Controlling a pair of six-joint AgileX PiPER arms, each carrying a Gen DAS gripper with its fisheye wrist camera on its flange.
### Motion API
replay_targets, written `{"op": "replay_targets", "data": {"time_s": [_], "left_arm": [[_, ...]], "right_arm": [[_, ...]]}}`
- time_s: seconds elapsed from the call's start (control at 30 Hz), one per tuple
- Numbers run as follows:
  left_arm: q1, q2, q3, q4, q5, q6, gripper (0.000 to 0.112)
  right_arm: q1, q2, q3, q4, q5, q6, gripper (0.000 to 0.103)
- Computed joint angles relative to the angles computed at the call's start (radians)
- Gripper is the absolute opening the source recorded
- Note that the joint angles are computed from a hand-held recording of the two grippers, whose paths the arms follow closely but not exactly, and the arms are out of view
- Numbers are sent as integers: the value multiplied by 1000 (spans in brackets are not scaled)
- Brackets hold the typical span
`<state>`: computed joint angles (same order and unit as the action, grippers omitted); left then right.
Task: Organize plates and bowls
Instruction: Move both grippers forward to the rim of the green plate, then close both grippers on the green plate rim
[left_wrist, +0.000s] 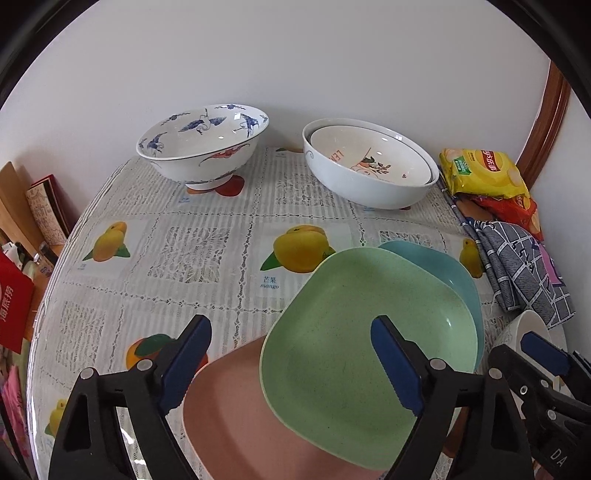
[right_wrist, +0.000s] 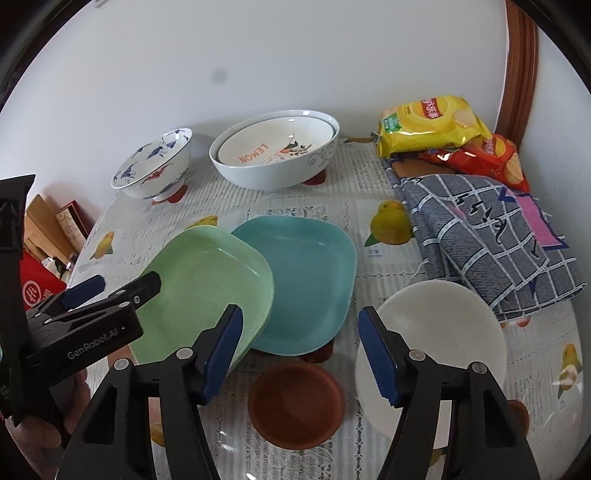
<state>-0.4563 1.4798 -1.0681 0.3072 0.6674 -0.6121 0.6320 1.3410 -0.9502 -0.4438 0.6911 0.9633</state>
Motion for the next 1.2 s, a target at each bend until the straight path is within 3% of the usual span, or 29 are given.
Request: {"op": "replay_targets", "data": {"time_s": [0.17, 0.3, 0.43, 0.67, 0.83, 0.9, 1.2], "left_arm": [[14, 58, -33, -35, -28, 50, 84], [35, 87, -44, -109, -52, 125, 73], [44, 100, -39, -140, -68, 155, 70], [62, 116, -40, -184, -57, 200, 46], [80, 100, -23, -234, -63, 258, 27], [86, 87, -18, -256, -59, 285, 21], [86, -1, 12, -278, -35, 300, 18]], "right_arm": [[-17, 48, -17, 63, -27, -44, 62], [-32, 93, -40, 113, -29, -93, 55], [-36, 124, -52, 109, -30, -97, 52], [-37, 165, -75, 121, -31, -109, 41], [-53, 188, -75, 169, -57, -142, 18], [-54, 190, -74, 167, -63, -125, 16], [-16, 127, -55, 86, -37, -19, 14]]}}
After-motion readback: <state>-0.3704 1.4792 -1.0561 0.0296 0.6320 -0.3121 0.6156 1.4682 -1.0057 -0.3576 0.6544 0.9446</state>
